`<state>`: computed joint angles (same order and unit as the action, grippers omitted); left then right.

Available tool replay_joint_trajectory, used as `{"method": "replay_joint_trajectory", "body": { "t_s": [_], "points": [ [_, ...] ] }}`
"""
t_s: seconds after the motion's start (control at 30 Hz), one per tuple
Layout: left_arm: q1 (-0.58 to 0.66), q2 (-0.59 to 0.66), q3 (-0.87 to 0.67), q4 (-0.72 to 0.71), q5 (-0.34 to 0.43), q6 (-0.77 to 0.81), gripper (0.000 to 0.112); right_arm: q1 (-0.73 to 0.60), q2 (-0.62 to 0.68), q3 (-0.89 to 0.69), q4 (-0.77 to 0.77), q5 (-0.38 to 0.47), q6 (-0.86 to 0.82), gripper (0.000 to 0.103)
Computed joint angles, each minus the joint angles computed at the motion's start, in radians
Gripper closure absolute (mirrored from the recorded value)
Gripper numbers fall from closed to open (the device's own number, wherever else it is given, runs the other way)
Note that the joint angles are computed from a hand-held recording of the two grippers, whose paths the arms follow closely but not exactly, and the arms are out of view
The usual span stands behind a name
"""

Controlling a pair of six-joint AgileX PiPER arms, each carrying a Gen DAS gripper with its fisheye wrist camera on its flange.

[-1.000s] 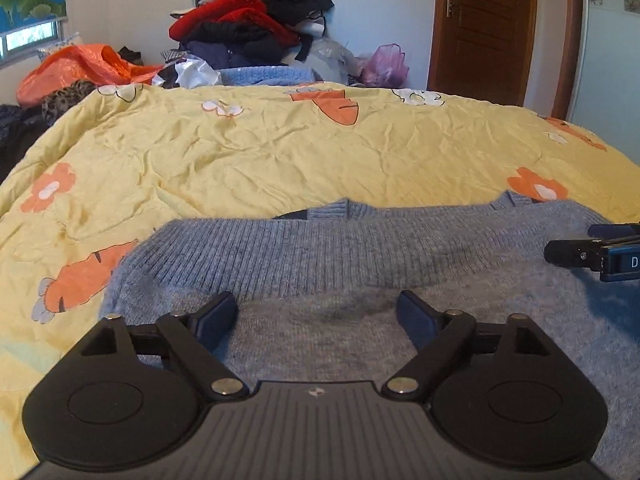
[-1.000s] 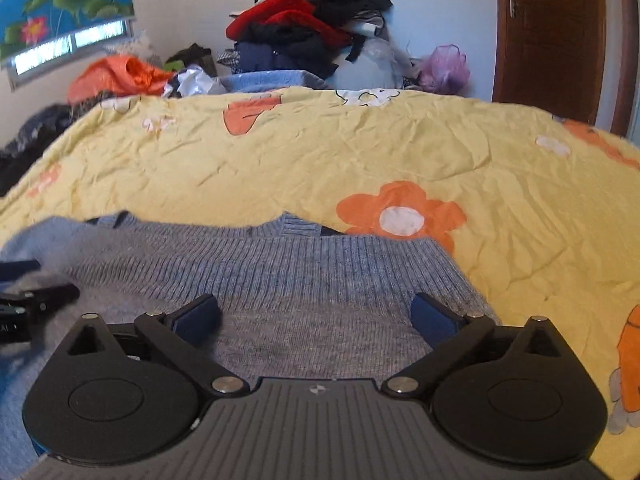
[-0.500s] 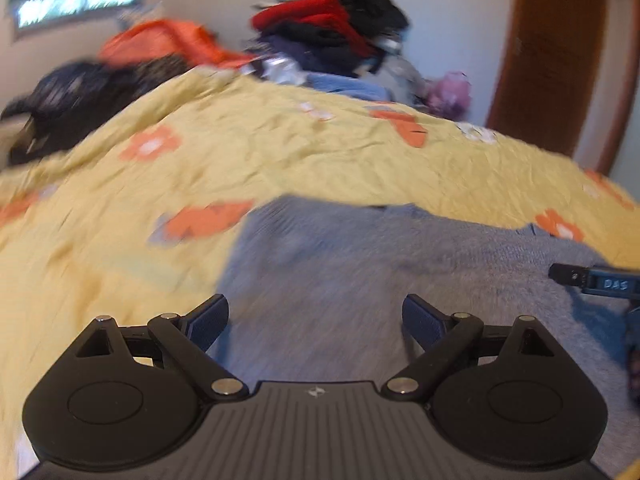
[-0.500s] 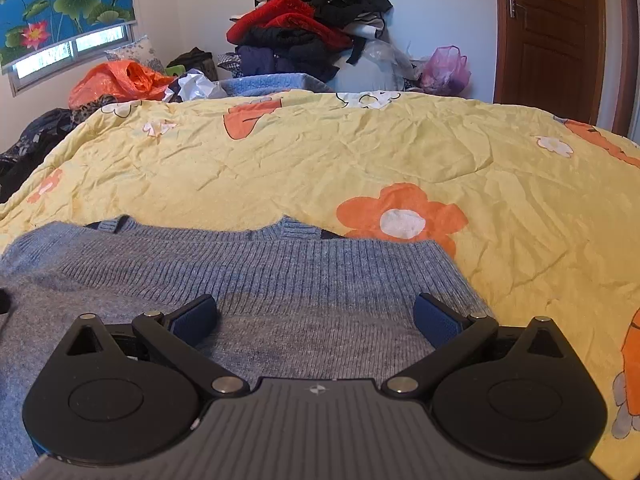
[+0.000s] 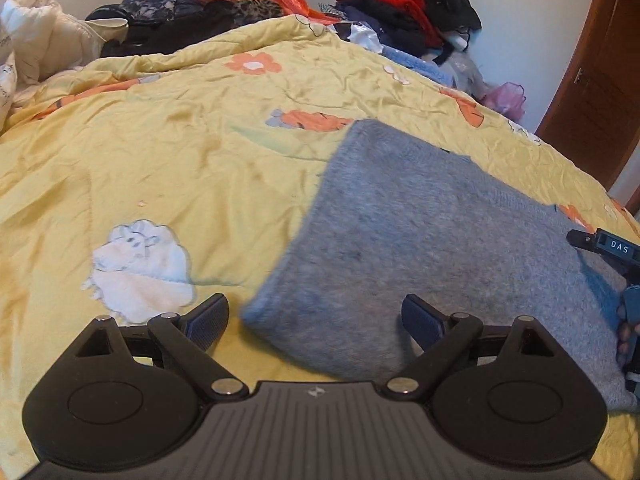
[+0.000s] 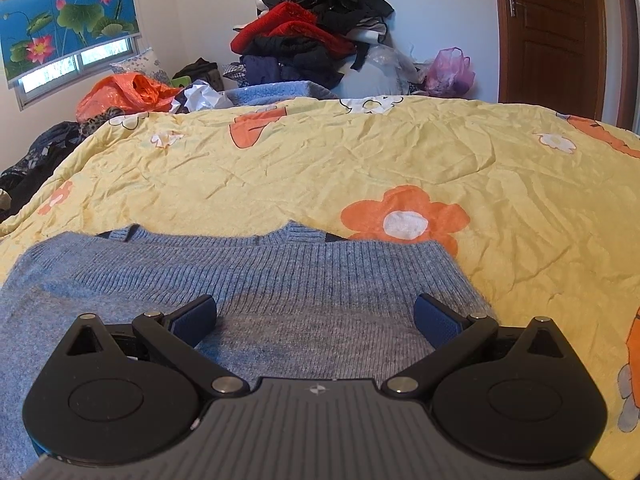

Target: Fold small clothes

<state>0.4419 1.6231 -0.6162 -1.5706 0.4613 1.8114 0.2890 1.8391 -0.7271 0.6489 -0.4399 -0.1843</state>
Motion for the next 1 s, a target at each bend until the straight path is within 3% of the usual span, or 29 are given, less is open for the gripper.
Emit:
{"method": "replay_joint_trajectory", "body": {
  "t_s": [0.1,0.17,0.53,0.6,0.67,0.83,0.9,1.0],
  "points": [
    [-0.082,-0.008,0.014,-0.105,-0.094,0.064,0.018,-0.002,-0.005,0.012,-0.034,-0.010,0.039,0.000],
    [-0.102,-0.010,0.016,-0.136,-0.117,0.085,0.018,-0.005,-0.006,0.017,-0.052,-0.013,0.058,0.000],
    [-0.094,-0.009,0.021,-0.153,-0.110,0.126,0.018,-0.007,-0.006,0.021,-0.067,-0.017,0.074,0.000],
    [-0.076,-0.018,0.013,-0.056,-0.096,0.011,0.018,-0.007,-0.007,0.021,-0.068,-0.018,0.074,0.000],
    [0.021,-0.027,0.000,0.109,0.034,-0.172,0.018,-0.007,-0.007,0.021,-0.068,-0.018,0.074,0.000],
    [0.317,0.119,-0.070,0.252,0.520,-0.455,0.018,-0.007,-0.007,0.022,-0.069,-0.019,0.076,0.000],
    [0.341,0.186,-0.104,0.252,0.580,-0.516,0.019,-0.007,-0.006,0.021,-0.070,-0.019,0.076,0.000],
    [0.326,0.212,-0.130,0.217,0.578,-0.556,0.019,-0.007,-0.007,0.022,-0.072,-0.020,0.078,0.000]
  ]
}}
